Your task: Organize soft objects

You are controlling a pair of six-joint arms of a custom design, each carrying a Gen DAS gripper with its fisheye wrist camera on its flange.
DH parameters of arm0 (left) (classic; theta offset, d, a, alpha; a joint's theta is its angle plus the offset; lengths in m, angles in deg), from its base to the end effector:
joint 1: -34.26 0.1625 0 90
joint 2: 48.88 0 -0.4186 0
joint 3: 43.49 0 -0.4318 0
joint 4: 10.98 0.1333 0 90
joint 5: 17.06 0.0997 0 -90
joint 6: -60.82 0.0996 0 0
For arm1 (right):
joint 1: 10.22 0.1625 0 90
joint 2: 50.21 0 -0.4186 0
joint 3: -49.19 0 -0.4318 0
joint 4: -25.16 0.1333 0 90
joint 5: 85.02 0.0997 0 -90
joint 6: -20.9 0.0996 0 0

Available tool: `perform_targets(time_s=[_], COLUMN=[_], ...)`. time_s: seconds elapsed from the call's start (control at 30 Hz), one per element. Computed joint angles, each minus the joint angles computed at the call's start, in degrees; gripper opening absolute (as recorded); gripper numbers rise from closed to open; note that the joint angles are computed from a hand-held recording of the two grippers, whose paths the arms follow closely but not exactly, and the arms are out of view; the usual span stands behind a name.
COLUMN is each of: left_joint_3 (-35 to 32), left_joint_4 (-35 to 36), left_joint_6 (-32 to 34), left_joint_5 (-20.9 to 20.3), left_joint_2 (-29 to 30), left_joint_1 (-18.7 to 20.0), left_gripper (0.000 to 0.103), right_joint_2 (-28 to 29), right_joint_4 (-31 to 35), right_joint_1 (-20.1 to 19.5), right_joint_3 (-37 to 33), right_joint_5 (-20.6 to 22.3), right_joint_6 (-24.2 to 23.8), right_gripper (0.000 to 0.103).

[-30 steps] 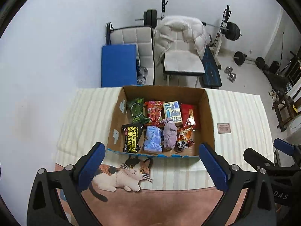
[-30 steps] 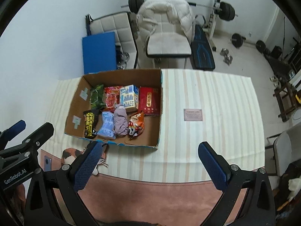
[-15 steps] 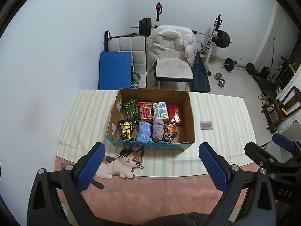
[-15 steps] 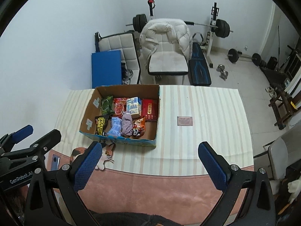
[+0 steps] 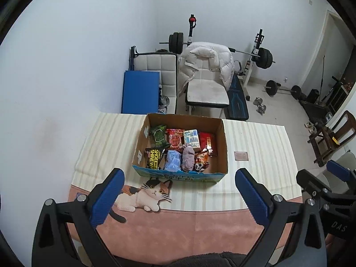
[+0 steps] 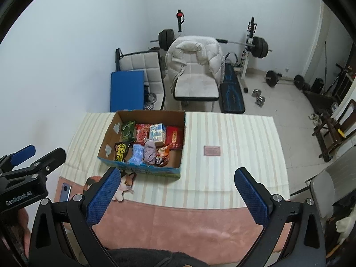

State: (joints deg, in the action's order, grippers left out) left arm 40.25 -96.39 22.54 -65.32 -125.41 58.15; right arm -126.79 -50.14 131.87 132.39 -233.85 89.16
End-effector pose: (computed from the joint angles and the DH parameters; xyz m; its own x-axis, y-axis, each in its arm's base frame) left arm -0.4753 -0.4289 0.4223 -0.6940 0.3333 -0.6383 0.5925 0.7680 -0.2432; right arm 0.5031 -0.3308 0.4356 -0.7096 0.3096 0.6330 -0.2048 0.7689 -0.6057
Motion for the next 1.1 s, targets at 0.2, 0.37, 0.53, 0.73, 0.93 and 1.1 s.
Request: perform_targets(time_s=[0.2, 0.37, 0.53, 0.73, 0.93, 1.1], left_joint_3=[1.08, 1.88, 2.07, 1.93, 1.81, 1.76], left_joint_4=[-0.37, -1.60, -2.04, -2.21, -2.27, -2.20], left_joint_6=[0.92, 0.79, 0.51, 0.71, 0.79, 0.61], left_joint_5=[2.82, 3.82, 4.36, 4.08, 4.07, 4.22], left_joint_2=[-0.02, 0.02, 0.22, 0.33, 0.45, 0.44], left_joint_1=[-0.27, 0.13, 0.47, 0.64, 0.70, 0.76], left_gripper=[0.102, 0.102, 0.102, 0.102, 0.102, 0.102], right_joint_2=[-0.04, 0.05, 0.15, 0.33, 0.44, 0.51], right_joint_4=[-0.81, -0.72, 0.41, 0.96, 1.22, 0.98], right_joint_1=[-0.58, -1.60, -2.09, -2.17, -1.92, -1.80], right_joint_3=[0.17, 0.81, 1.04, 0.66, 0.34, 0.22], right_joint_5=[-0.89, -1.61, -2.10, -2.73, -3.41, -3.78], right_joint_6=[-0.58, 0.20, 1.32, 1.59, 1.74, 1.32], right_gripper=[0.103, 0.103, 0.103, 0.103, 0.103, 0.103])
